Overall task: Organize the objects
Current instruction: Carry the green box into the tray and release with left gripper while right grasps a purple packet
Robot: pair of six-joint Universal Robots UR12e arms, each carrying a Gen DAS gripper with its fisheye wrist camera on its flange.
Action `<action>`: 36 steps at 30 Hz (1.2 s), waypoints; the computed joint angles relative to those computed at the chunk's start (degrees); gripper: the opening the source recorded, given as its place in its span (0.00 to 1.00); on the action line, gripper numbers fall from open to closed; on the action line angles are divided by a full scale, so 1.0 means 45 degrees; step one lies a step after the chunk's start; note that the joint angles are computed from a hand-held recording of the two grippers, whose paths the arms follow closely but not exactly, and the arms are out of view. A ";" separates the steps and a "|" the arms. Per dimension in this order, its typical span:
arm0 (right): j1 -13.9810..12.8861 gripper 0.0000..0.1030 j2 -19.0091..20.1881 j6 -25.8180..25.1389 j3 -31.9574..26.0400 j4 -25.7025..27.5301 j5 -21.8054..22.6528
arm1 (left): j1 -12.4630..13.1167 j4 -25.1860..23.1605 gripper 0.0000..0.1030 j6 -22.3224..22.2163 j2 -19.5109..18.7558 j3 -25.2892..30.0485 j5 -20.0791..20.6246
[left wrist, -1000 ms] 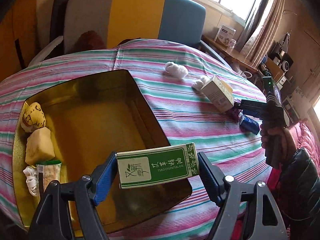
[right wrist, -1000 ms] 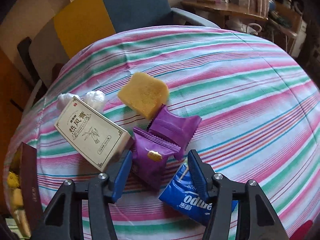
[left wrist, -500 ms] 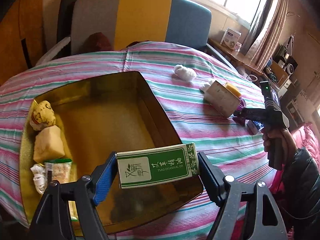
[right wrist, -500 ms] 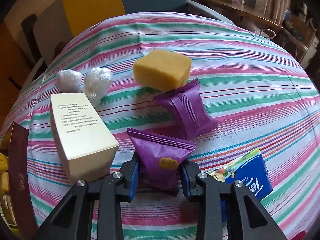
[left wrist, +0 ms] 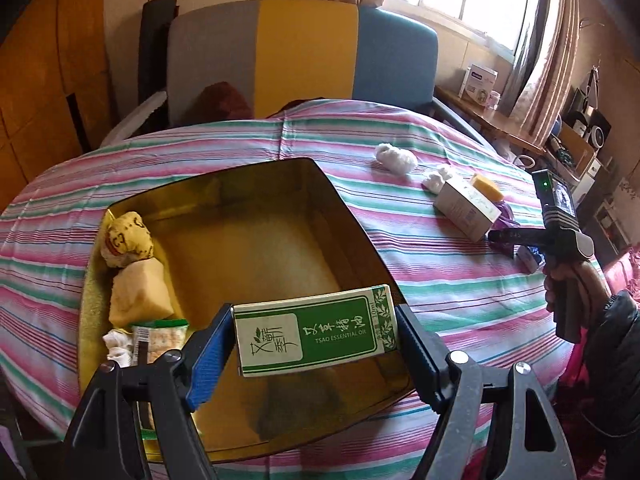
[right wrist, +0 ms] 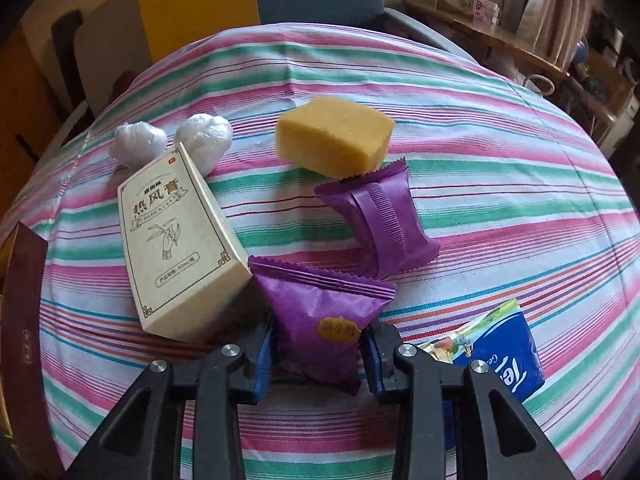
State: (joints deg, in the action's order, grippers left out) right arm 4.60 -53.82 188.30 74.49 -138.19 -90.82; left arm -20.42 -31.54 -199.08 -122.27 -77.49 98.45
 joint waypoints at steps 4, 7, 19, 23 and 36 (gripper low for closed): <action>-0.0005 0.36 0.0033 -0.0012 -0.0082 0.0144 -0.0009 | -0.0011 0.0030 0.76 -0.0017 0.0036 -0.0052 0.0186; 0.0012 0.36 0.0033 -0.0054 -0.0070 0.0097 -0.0090 | 0.0001 0.0038 0.76 -0.0042 0.0049 -0.0078 0.0178; 0.0101 0.36 0.0148 -0.0399 -0.0169 -0.0086 -0.0506 | 0.0131 -0.0165 0.76 -0.0347 0.0081 -0.0202 0.0006; 0.0147 0.36 0.0094 -0.0467 -0.0090 -0.0144 -0.0622 | 0.0518 0.0293 0.76 -0.0995 0.0448 -0.0723 -0.0131; 0.0201 0.36 0.0181 -0.0562 -0.0219 -0.0107 -0.0846 | 0.1547 0.0807 0.76 -0.3040 0.1238 -0.1890 -0.0119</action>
State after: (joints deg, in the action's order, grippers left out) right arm 5.50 -53.01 185.78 73.50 -138.67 -94.63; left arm -13.46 -27.91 -212.76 -116.70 -85.99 97.91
